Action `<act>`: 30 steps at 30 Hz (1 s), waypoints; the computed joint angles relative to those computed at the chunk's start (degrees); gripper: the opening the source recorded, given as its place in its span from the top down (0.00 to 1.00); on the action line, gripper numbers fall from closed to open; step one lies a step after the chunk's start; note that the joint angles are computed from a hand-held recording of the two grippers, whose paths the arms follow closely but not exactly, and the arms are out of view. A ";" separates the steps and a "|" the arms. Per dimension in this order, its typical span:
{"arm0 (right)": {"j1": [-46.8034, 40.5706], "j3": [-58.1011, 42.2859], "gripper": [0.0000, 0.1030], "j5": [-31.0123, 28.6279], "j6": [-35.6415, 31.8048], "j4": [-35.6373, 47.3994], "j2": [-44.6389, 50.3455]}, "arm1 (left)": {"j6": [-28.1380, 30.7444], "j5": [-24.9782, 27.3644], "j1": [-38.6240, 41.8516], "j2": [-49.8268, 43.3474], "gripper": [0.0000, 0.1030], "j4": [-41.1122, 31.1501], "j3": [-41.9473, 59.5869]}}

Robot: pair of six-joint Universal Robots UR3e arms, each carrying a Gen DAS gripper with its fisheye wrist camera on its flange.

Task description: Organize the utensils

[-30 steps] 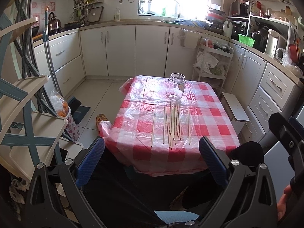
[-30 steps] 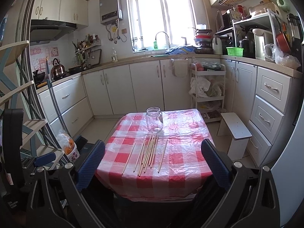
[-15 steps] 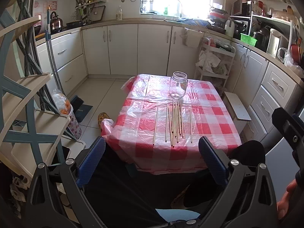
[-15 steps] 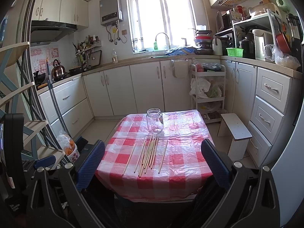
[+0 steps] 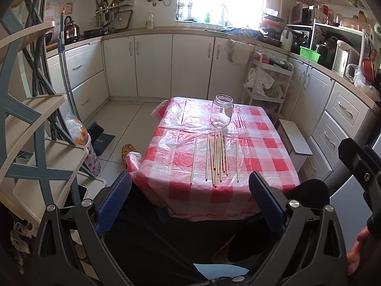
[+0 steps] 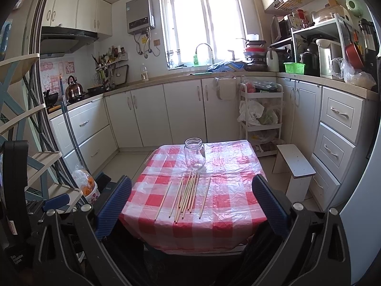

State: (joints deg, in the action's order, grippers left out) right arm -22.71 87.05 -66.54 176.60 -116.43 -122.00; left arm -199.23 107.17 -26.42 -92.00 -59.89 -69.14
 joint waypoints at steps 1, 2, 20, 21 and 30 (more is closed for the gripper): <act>0.10 0.02 0.05 -0.09 0.10 -0.10 0.02 | -0.03 0.10 -0.11 -0.10 0.08 -0.03 0.15; 0.10 0.08 0.05 -0.07 0.12 -0.16 0.00 | -0.02 0.20 -0.19 -0.16 0.08 -0.04 0.22; 0.46 0.55 0.05 -0.22 0.10 -0.10 -0.51 | 0.17 0.14 -0.04 0.19 0.07 -0.05 0.06; 0.89 0.63 0.05 -0.54 0.26 -0.25 -0.54 | 0.20 0.24 -0.06 0.19 0.07 -0.05 0.07; 2.40 1.59 0.05 -1.12 0.22 -1.95 0.48 | 0.02 0.09 2.39 1.48 0.07 4.83 -3.50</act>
